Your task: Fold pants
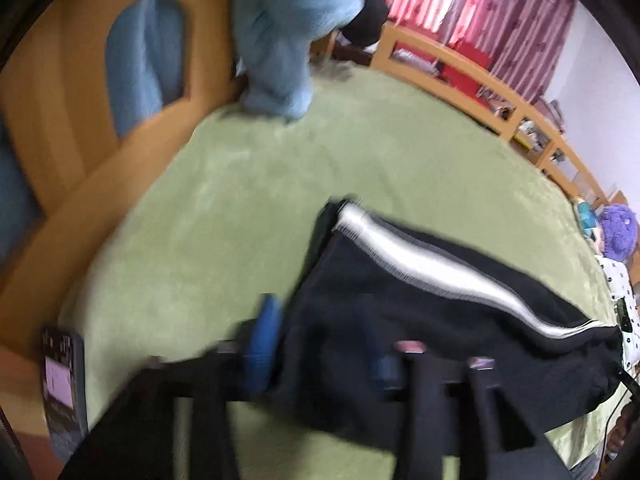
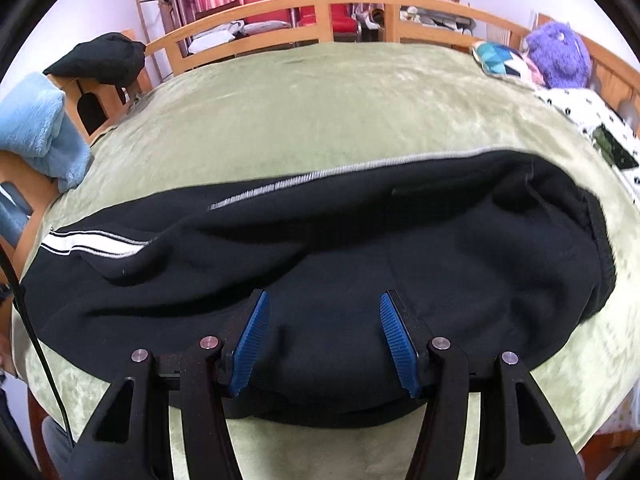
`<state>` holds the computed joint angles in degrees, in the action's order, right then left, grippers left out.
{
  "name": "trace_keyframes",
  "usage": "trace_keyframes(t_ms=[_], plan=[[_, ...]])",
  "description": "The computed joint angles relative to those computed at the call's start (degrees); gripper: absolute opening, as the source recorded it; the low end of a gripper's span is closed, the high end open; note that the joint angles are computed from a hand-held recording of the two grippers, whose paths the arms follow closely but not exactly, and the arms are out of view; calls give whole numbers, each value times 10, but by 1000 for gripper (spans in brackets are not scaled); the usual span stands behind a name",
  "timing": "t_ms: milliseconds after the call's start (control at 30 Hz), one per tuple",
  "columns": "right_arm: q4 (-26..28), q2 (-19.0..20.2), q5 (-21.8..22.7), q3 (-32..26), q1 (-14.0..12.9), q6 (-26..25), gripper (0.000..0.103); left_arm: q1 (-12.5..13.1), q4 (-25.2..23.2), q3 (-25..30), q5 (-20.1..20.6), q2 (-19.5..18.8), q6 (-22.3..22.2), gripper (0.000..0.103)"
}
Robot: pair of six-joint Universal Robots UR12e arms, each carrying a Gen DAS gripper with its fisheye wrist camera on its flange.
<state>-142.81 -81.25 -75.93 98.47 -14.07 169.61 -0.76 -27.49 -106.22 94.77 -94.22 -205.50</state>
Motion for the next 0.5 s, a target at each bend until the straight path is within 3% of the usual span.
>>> trace_keyframes(t_ms=[67, 233, 367, 500], plan=[[-10, 4, -4, -6, 2, -6, 63, -7, 1, 19, 20, -9, 13, 51], [-24, 23, -20, -30, 14, -42, 66, -1, -26, 73, -28, -48, 19, 51], [-14, 42, -29, -52, 25, -82, 66, -7, -64, 105, 3, -80, 14, 51], [-5, 56, -4, -68, 33, -136, 66, -4, -94, 126, 3, -103, 3, 51]])
